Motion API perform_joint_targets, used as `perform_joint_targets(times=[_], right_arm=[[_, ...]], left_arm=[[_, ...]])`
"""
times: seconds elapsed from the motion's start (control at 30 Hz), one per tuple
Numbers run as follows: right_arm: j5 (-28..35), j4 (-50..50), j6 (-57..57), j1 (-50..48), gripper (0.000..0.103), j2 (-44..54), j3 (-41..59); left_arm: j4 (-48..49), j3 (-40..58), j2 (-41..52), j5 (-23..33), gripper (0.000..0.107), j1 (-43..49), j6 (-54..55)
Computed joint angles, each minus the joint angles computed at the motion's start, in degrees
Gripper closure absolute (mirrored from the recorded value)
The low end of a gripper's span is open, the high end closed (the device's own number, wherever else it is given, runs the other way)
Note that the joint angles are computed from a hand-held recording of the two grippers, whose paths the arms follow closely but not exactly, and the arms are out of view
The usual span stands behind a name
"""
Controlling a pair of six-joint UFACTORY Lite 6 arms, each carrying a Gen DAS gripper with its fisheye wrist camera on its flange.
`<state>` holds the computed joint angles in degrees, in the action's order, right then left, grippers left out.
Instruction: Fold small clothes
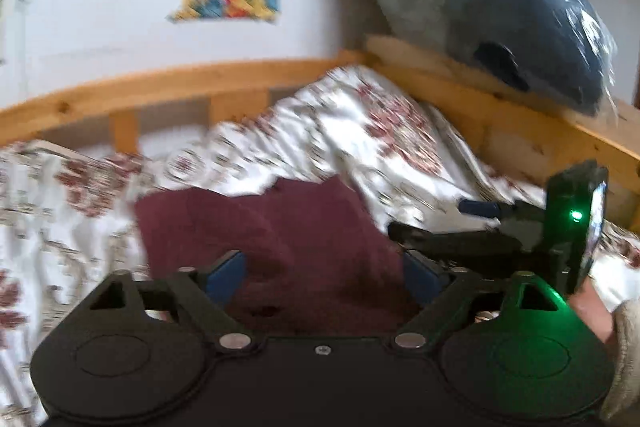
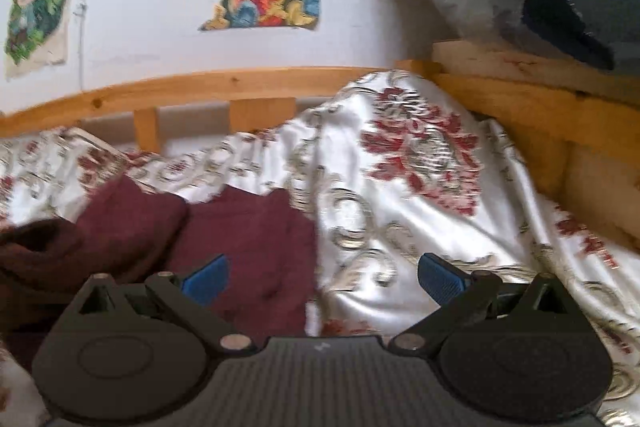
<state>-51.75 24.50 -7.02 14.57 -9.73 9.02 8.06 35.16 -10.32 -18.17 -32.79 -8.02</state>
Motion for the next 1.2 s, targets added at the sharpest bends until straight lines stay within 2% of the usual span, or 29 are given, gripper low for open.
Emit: perform_joint_targets(times=[0.07,0.2,0.33,0.4,0.5,0.57,0.63,0.7,0.73,0.77,0.8,0.87,0.93,1.03,1.2], right_arm=[[1.9,-6.6,4.8,-1.5,0.0,-1.5,0.0],[8.5,-30.1,24.5,-8.0,0.0,-1.5,5.2],[11.5,-53.6,48.1,-11.2,0.0,10.7,19.6],[13.3,-61.6,57.6,-11.3,0.0,18.1,28.1],[16.8,-64.0,62.6,-9.9,0.0,26.1,37.4],[17.1,-67.7,67.7,-9.9,0.002,30.6,42.2],[16.8,-69.5,70.8,-9.9,0.011,33.8,45.2],[17.0,-71.1,73.0,-9.7,0.015,36.2,47.3],[17.2,-71.4,73.2,-9.6,0.021,36.9,47.8],[18.0,-70.8,72.9,-9.1,0.033,37.5,48.4],[19.0,-69.7,72.0,-8.5,0.04,37.7,48.6],[20.5,-66.5,68.8,-7.7,0.069,37.8,48.5],[19.6,-66.6,67.9,-8.1,0.085,37.3,47.8],[17.1,-64.5,63.1,-8.9,0.09,34.1,44.4],[18.4,-63.3,57.2,-10.8,0.09,26.2,39.9]], left_arm=[[-4.6,-4.1,-3.6,-3.2,0.005,1.9,5.8],[-6.6,-3.7,-0.1,-3.3,0.005,6.0,11.9],[-0.2,-0.2,8.8,-2.5,0.009,10.1,8.1],[3.1,0.7,11.7,-2.9,0.013,11.3,5.8],[5.0,0.5,13.7,-4.1,0.027,12.2,5.4],[7.8,0.3,14.2,-5.1,0.045,12.4,3.9],[3.2,-0.3,14.1,-5.5,0.052,11.1,9.5],[-1.5,-0.8,14.2,-6.5,0.058,9.7,15.9],[-2.8,-1.1,14.1,-7.0,0.063,9.4,17.7],[-4.1,-1.5,14.0,-7.5,0.067,9.1,19.3],[-5.1,-1.6,13.8,-7.6,0.068,8.7,20.5],[-5.6,-2.5,13.2,-8.5,0.074,8.3,21.5],[-5.8,-3.2,12.5,-9.0,0.076,8.0,21.8],[-4.6,-4.1,11.0,-9.6,0.078,7.3,21.2],[-6.2,-3.4,9.9,-9.0,0.078,3.7,22.0]])
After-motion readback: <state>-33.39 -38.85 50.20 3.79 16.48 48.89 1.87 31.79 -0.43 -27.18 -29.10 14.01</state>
